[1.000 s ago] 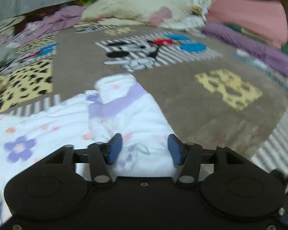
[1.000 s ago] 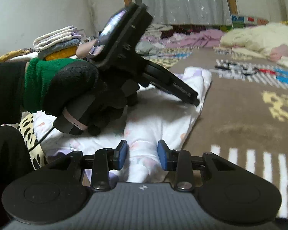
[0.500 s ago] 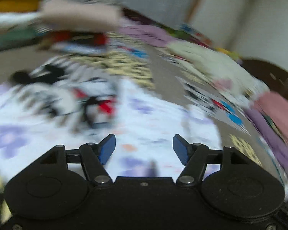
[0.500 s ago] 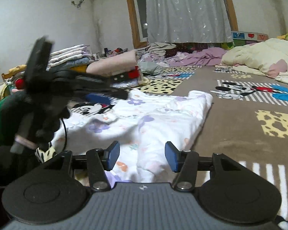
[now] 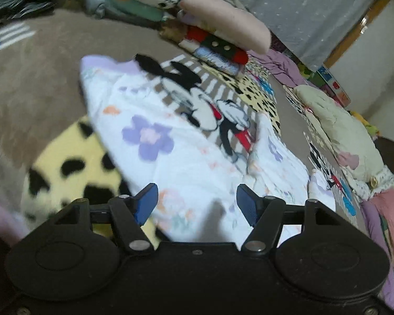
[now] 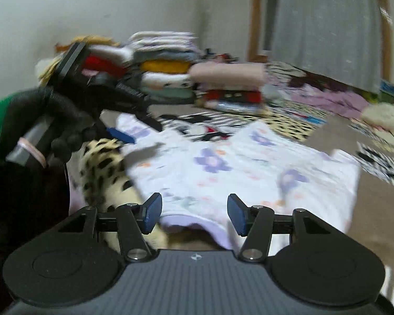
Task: Fold clothes
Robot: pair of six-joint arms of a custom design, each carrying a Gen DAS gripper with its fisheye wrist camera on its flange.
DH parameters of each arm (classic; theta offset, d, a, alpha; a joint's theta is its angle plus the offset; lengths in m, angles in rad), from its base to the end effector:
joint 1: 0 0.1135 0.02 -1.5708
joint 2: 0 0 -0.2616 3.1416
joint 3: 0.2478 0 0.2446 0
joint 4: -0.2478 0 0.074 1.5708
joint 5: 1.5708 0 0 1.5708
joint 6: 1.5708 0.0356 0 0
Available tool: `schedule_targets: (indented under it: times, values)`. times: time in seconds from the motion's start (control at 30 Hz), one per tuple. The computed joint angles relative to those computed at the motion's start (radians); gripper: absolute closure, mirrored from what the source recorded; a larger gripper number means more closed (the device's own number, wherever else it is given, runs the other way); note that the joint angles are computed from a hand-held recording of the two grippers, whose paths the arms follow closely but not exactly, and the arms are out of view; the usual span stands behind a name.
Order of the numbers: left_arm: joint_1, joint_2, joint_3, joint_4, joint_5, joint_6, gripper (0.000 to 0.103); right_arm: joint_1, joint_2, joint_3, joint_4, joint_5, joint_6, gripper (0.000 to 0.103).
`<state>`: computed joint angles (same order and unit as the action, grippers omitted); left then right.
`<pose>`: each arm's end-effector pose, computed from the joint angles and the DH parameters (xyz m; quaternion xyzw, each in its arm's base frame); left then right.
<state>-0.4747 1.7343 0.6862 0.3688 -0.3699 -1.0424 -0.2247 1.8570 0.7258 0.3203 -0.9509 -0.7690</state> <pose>0.2872 -0.1331 0.1288 -0.3245 0.8292 -0.1711 0.4217 0.3128 -0.0418 0.1068 -0.3855 0.7497 0.2165 0.4925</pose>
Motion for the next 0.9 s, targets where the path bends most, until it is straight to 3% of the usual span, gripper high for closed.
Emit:
schedule_targets:
  times: [0.1, 0.3, 0.37, 0.43, 0.53, 0.67, 0.83, 0.9]
  values:
    - [-0.027, -0.024, -0.045, 0.000, 0.008, -0.090, 0.038, 0.049, -0.018, -0.026, -0.010, 0.024, -0.062, 0.047]
    - [-0.035, 0.046, -0.092, 0.189, 0.012, -0.090, 0.041, 0.090, -0.027, -0.038, -0.030, 0.041, -0.096, 0.047]
    - [-0.024, 0.064, -0.099, 0.256, 0.032, -0.055, 0.074, 0.091, -0.025, -0.028, -0.038, 0.039, -0.081, 0.047]
    - [-0.031, 0.066, -0.089, 0.273, 0.020, 0.000, 0.083, 0.087, -0.022, -0.018, -0.042, 0.034, -0.057, 0.047]
    - [-0.062, 0.063, -0.077, 0.327, -0.005, 0.125, 0.089, 0.072, -0.010, 0.005, -0.036, 0.019, 0.003, 0.047]
    - [-0.119, 0.084, -0.021, 0.395, -0.013, 0.347, 0.090, 0.028, 0.025, 0.071, -0.079, -0.040, 0.137, 0.047]
    - [-0.213, 0.167, 0.119, 0.385, -0.028, 0.716, 0.091, -0.079, 0.117, 0.193, -0.103, -0.198, 0.422, 0.047]
    - [-0.245, 0.207, 0.181, 0.369, -0.014, 0.862, 0.091, -0.130, 0.157, 0.225, -0.039, -0.269, 0.587, 0.047]
